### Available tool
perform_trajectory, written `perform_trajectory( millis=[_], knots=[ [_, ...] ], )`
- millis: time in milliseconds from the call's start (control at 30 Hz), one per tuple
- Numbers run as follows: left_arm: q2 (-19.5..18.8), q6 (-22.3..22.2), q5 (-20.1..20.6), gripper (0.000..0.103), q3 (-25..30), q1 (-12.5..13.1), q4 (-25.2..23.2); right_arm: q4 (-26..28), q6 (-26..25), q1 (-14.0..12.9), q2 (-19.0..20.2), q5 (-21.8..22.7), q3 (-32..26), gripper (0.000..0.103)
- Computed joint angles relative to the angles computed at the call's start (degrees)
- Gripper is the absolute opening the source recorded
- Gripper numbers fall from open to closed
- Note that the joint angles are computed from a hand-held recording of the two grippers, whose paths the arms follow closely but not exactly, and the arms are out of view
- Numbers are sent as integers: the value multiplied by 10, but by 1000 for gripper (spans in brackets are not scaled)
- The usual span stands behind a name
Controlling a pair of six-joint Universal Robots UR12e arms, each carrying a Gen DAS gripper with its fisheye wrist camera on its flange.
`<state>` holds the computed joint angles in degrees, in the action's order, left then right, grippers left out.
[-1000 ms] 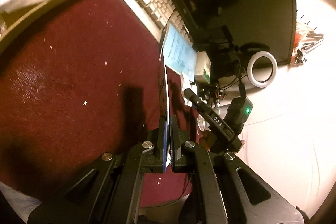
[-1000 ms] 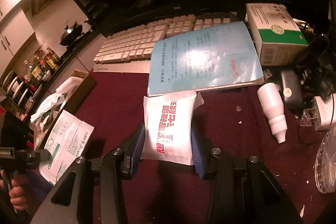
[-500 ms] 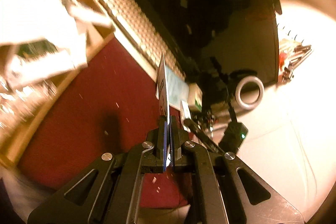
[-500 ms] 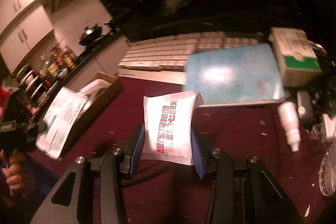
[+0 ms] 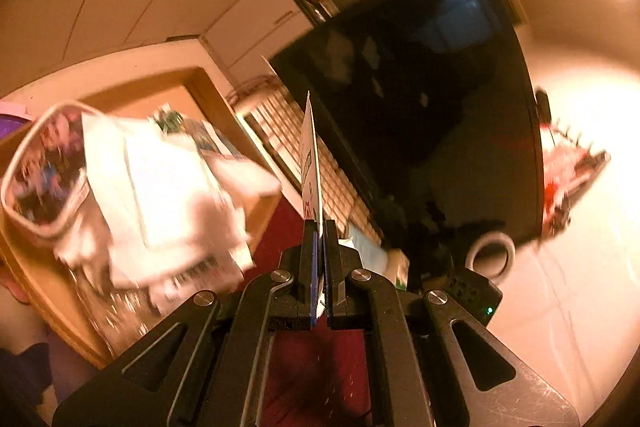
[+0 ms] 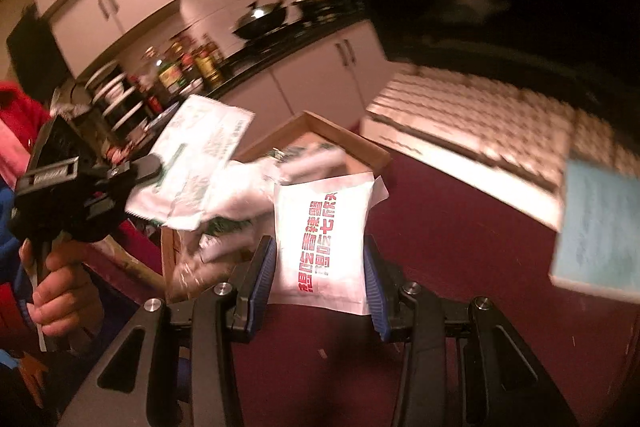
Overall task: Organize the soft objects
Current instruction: 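Carry both packets into the box and open both grippers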
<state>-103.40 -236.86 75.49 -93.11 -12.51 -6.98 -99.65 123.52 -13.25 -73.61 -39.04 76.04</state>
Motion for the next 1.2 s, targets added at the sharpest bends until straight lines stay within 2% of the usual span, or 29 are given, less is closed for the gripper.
perform_trajectory(
  millis=[67,167,233,333,433,500,567,600,667,700,733,767,833,933,1033,1067,1133,1167,1200],
  knots=[
    [-3,-19,1,1,0,9,8,-12,12,18,8,-4,-13,42],
    [-13,-37,-22,1,3,23,27,-24,34,37,21,-2,-31,42],
    [-18,-33,-9,1,13,28,4,-36,62,53,36,-10,-47,42],
    [-33,-32,-15,1,31,37,-32,-74,121,75,60,-41,-60,42],
    [-41,-37,-28,1,41,45,-86,-87,142,85,70,-71,-60,44],
    [-38,-19,15,1,47,37,-137,-97,144,85,69,-75,-51,46],
    [-33,-14,47,2,45,31,-157,-93,141,82,66,-66,-46,48],
    [-31,-8,50,4,44,30,-162,-91,140,76,62,-48,-40,51],
    [-25,12,64,20,42,25,-163,-88,143,69,58,-17,-36,59],
    [-24,19,71,39,41,21,-157,-93,148,62,54,3,-30,65],
    [-21,30,79,56,38,17,-148,-96,150,59,50,13,-26,67],
    [-16,43,93,60,32,11,-139,-99,153,58,48,15,-24,67],
    [-3,67,113,60,21,2,-130,-88,151,53,41,20,-19,67],
    [8,98,150,60,9,-21,-125,-40,110,40,20,35,-4,67],
    [15,132,238,60,8,-60,-156,-14,69,19,-11,50,35,68],
    [14,138,288,60,10,-77,-178,-4,57,11,-21,53,48,70],
    [7,127,362,60,18,-99,-213,13,48,5,-30,48,62,75],
    [5,105,400,60,21,-110,-243,23,45,4,-33,41,67,75],
    [2,93,415,60,24,-113,-257,38,34,1,-37,40,72,75]
  ],
)
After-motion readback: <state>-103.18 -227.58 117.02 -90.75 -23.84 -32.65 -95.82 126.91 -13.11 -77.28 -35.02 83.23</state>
